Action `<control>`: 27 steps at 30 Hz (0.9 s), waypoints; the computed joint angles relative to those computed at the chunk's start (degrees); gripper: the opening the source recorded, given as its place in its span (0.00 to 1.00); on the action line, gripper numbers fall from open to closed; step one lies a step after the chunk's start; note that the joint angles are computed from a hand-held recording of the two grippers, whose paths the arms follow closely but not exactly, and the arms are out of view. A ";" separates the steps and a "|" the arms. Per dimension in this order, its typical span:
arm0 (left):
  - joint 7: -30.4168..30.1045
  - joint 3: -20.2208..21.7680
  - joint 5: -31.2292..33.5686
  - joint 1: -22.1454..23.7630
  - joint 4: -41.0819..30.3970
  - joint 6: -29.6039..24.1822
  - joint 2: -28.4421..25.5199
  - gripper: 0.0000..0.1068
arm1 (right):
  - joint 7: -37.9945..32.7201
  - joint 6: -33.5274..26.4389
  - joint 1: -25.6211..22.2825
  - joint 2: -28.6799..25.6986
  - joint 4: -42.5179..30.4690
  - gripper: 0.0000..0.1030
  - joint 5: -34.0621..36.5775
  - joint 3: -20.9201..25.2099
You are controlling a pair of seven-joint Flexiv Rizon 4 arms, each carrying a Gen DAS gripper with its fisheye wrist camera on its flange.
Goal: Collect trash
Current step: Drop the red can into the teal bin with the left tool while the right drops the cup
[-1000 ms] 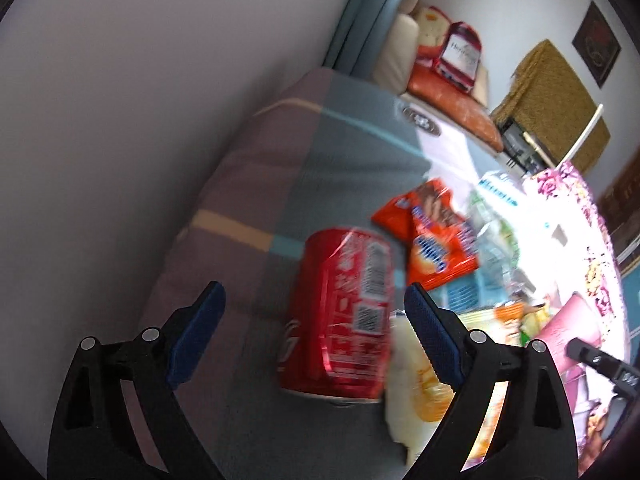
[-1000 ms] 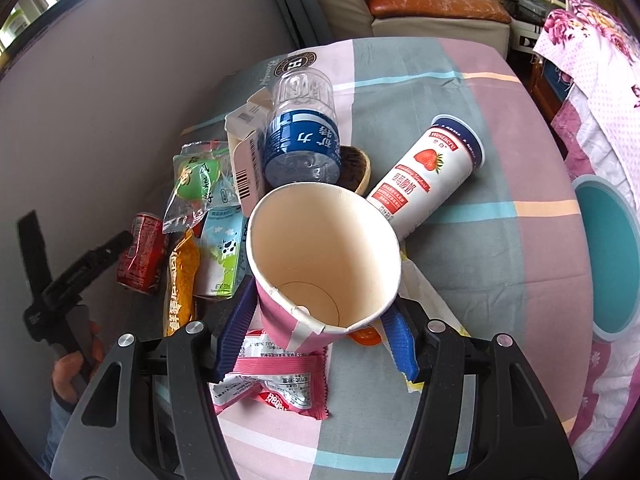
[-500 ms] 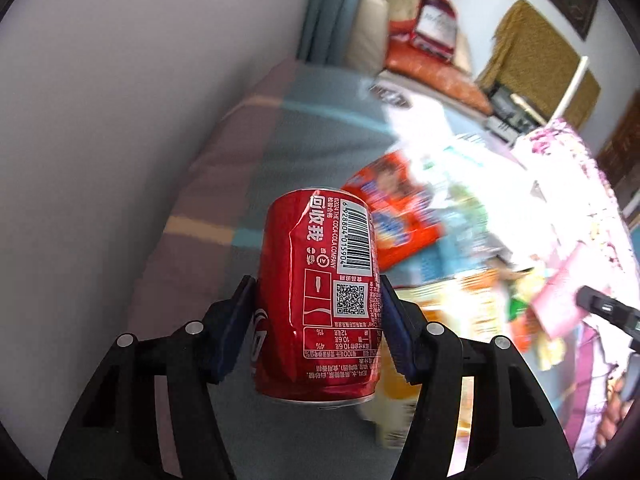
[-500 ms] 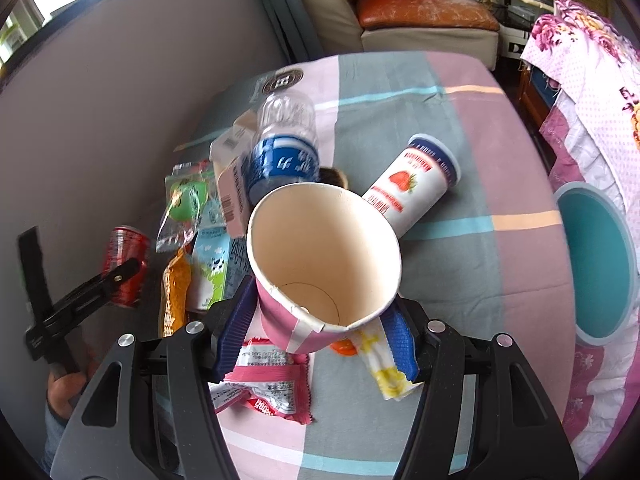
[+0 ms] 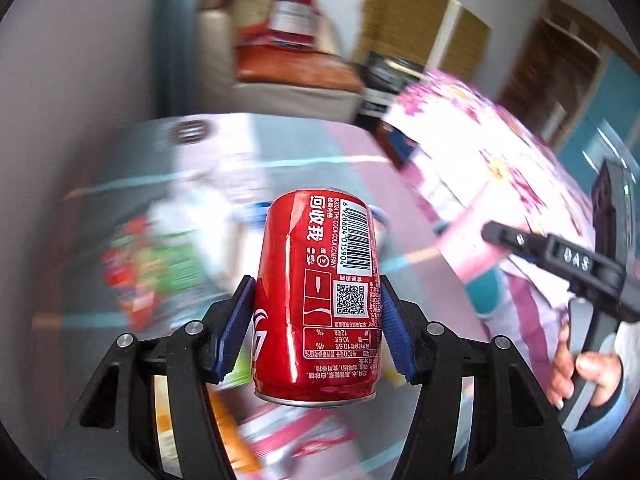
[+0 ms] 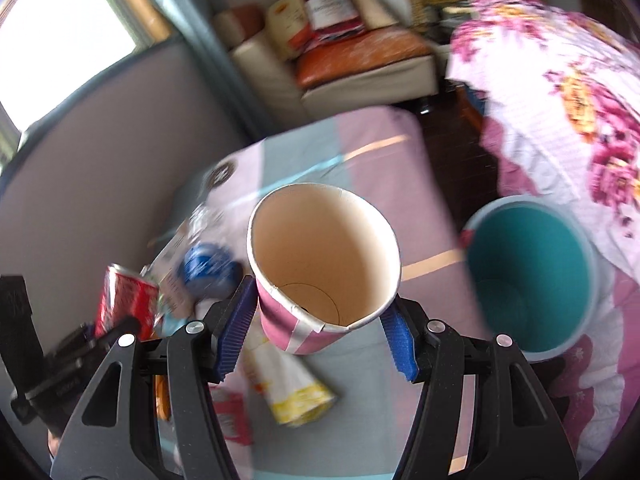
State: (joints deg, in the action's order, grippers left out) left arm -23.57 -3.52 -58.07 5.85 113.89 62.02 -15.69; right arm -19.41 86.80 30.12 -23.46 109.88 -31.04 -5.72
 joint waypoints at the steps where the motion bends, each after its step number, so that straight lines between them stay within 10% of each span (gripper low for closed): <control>1: -0.41 -0.37 1.01 -0.62 -0.31 -0.51 -0.32 0.57 | 1.63 1.02 1.02 0.81 1.58 0.56 -0.85 -2.40; 13: -9.28 -5.53 16.85 -8.93 -9.15 -2.22 -9.52 0.57 | 15.14 13.37 20.49 6.23 20.66 0.56 -8.17 -39.69; 27: -19.98 -6.38 31.92 -13.45 -19.66 -7.13 -19.59 0.58 | 9.49 14.46 6.88 2.85 21.73 0.56 1.78 -28.25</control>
State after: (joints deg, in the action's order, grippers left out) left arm -43.55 -9.90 -26.15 -7.60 94.23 54.90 -35.28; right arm -9.92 101.26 36.99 -20.61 131.61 -29.25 -33.97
